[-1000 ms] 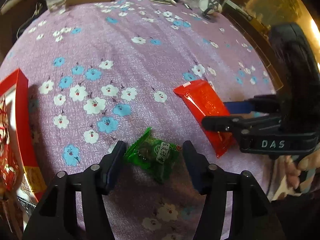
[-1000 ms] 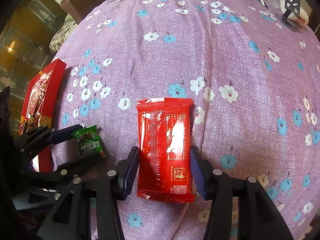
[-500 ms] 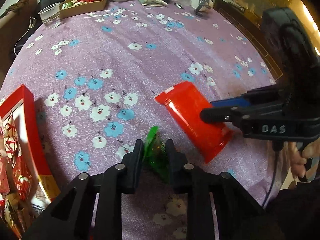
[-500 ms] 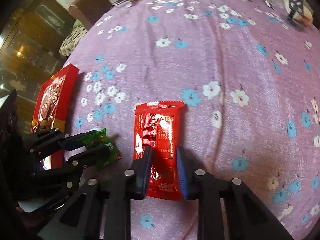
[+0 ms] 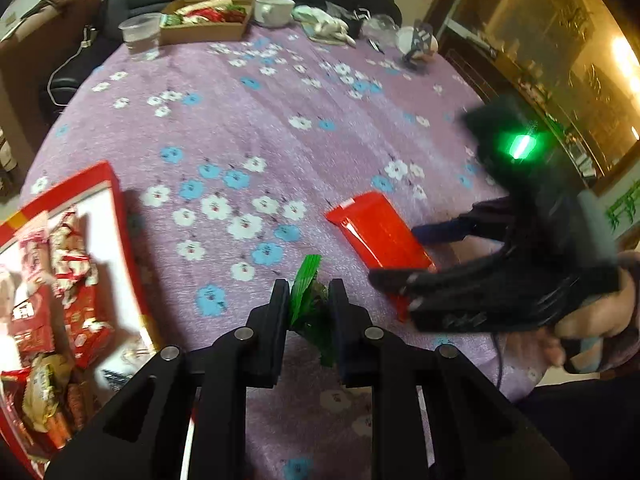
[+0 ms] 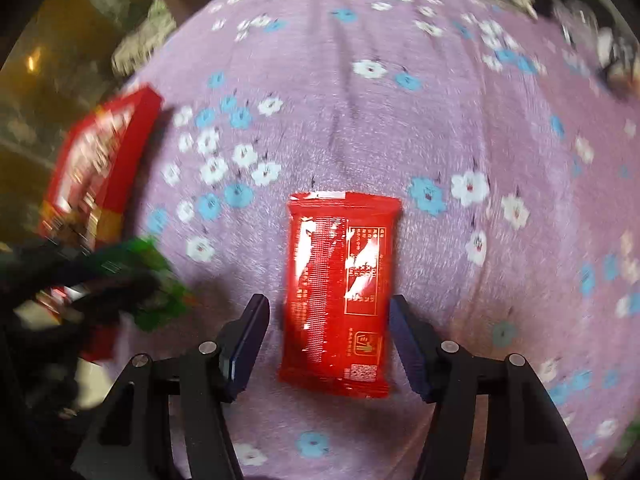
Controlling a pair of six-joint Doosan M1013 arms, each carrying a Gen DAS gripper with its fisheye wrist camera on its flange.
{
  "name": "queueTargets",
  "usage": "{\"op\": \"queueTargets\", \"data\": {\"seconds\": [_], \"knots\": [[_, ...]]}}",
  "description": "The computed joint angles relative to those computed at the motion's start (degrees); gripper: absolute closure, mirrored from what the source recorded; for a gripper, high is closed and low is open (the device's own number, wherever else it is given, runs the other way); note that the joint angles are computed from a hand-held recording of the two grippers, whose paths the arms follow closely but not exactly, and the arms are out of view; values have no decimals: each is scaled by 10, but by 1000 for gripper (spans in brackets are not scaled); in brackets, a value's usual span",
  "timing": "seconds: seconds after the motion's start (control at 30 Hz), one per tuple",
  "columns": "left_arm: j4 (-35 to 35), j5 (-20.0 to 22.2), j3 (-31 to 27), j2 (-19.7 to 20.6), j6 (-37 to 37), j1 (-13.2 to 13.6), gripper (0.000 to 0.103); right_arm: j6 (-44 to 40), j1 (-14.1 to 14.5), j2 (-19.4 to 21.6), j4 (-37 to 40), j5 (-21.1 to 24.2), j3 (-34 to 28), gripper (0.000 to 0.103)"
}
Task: Organize snacks
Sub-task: 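Carry both held packets toward the white tray, then lower both packets into the white tray and open both grippers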
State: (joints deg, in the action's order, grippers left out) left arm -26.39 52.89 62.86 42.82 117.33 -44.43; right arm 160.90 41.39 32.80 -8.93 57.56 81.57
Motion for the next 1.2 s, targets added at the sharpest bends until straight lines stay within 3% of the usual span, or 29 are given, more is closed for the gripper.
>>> {"op": "queueTargets", "data": {"seconds": [0.03,0.1,0.13,0.2,0.37,0.63,1.2], "knots": [[1,-6,2,-3,-3,2,86,-14,1,11,0,27,-15,39],[1,-14,7,-7,-8,4,86,-27,12,26,-34,63,-37,47],[0,-18,9,-10,-12,6,86,-29,13,28,-37,64,-41,52],[4,-26,13,-13,-22,8,86,-27,12,29,-34,66,-45,52],[33,-49,23,-22,-56,10,86,-14,7,18,-21,24,-34,53],[81,-101,44,-42,-104,17,86,-30,8,24,-59,7,-72,53],[177,-149,81,-68,-217,40,86,-161,16,85,-65,-3,-194,53]]}}
